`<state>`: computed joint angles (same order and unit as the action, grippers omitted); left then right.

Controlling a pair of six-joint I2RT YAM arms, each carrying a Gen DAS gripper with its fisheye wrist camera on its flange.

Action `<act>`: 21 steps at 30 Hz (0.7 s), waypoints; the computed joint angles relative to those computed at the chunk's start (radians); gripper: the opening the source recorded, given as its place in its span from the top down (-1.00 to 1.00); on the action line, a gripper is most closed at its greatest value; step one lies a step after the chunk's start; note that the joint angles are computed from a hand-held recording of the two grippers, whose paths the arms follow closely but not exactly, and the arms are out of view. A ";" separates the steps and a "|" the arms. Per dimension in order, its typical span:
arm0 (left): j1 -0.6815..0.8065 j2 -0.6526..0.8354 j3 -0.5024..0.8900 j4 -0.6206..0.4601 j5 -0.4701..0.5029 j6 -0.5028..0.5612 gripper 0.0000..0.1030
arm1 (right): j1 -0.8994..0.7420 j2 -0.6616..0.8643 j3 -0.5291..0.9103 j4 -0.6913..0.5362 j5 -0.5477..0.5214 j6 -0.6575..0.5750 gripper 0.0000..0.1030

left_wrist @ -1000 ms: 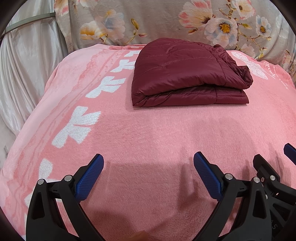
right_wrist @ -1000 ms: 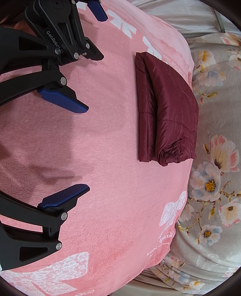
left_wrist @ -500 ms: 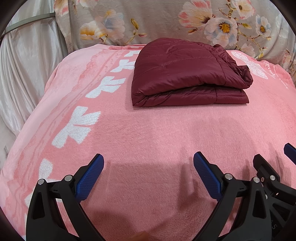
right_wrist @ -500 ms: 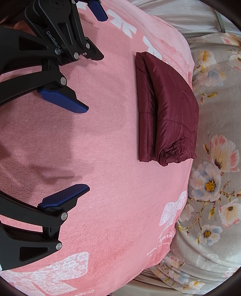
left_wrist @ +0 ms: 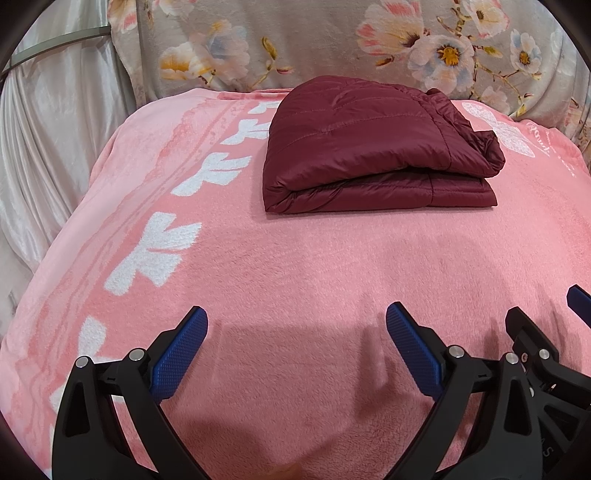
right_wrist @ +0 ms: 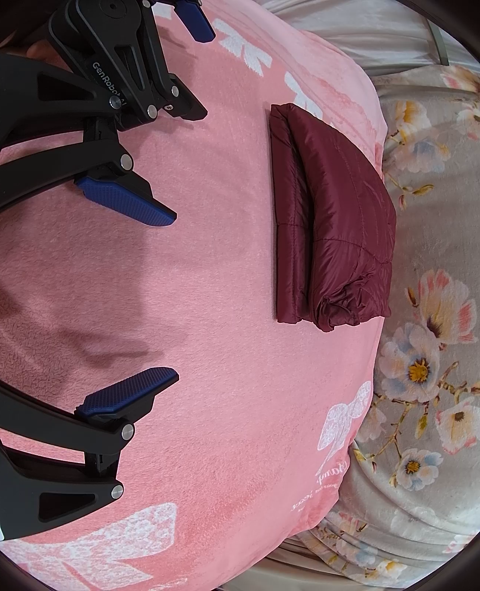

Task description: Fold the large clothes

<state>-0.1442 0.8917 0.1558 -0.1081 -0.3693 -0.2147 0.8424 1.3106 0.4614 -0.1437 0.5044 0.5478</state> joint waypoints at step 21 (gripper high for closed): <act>0.019 -0.004 0.010 -0.003 0.017 0.027 -0.71 | 0.004 -0.005 0.014 -0.020 0.011 -0.011 -0.50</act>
